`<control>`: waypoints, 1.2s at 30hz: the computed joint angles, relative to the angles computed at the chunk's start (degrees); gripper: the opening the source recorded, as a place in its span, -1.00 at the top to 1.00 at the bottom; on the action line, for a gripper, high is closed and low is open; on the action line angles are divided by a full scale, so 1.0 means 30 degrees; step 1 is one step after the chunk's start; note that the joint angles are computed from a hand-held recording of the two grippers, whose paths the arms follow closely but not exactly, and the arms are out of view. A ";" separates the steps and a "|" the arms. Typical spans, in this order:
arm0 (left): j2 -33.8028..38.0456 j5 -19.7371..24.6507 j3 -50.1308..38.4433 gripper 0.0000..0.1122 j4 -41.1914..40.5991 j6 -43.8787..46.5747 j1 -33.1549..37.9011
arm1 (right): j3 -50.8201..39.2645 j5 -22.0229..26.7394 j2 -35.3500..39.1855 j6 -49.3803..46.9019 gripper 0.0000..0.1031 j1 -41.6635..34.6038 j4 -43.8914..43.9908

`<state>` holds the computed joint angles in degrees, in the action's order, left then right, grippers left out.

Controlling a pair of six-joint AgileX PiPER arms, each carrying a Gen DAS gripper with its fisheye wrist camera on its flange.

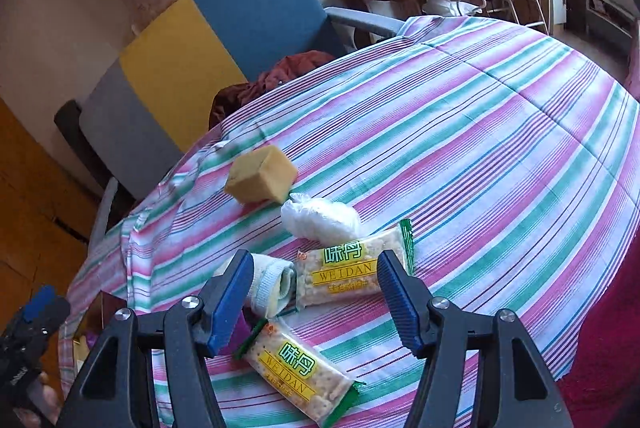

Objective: Organize objects
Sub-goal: 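Reach the left tool to the brown sponge and grasp it, then carry the brown sponge into the tray with the left tool while the right tool approaches a WEIDAN pack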

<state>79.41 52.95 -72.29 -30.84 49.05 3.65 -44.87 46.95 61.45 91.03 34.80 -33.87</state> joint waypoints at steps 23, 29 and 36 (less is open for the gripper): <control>1.3310 0.0983 -1.2395 -0.82 0.6333 -0.9102 -0.9590 | 0.3059 -0.5946 -0.2055 -0.4428 -0.27 -0.5088 0.6778; 1.4332 0.1312 -1.3352 -0.18 0.5769 -0.8679 -0.9427 | 0.3185 -0.5968 -0.2108 -0.5199 -0.27 -0.5456 0.7640; 0.9831 0.0151 -0.9023 -0.13 0.3410 -0.6774 -0.7023 | 0.3072 -0.5763 -0.2214 -0.5018 -0.27 -0.5350 0.7348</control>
